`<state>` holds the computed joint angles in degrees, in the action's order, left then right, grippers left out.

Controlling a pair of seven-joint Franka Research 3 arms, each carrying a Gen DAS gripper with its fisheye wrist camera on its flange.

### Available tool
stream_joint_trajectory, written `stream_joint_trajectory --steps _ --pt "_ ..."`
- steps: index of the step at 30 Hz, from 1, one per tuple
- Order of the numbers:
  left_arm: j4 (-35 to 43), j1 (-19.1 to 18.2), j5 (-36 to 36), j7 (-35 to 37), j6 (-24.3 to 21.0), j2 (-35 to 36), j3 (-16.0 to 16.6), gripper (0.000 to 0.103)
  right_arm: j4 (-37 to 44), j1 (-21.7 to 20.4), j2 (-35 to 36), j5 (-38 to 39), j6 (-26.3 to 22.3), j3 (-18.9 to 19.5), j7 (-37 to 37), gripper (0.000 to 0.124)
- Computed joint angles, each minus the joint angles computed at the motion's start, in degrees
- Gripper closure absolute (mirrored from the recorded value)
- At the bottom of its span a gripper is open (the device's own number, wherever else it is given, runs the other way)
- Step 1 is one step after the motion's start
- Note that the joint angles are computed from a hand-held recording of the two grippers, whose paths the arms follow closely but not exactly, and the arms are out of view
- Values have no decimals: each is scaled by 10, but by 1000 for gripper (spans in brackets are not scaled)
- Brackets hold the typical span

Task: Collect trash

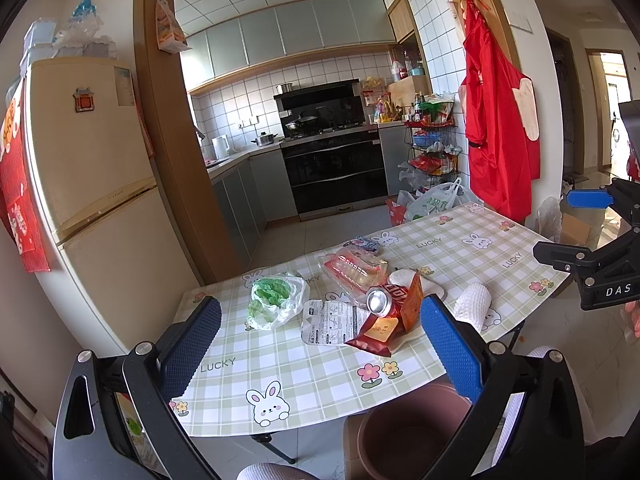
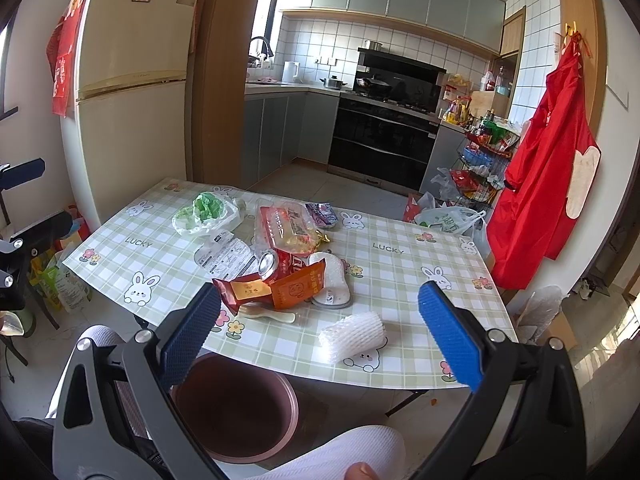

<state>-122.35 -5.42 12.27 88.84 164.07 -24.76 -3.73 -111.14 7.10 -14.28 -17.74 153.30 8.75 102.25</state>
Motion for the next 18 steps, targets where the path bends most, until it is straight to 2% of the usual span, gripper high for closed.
stream_joint_trajectory --steps 18 --pt "4 1 1 -2 -2 2 -3 5 0 1 1 0 1 -1 0 26"
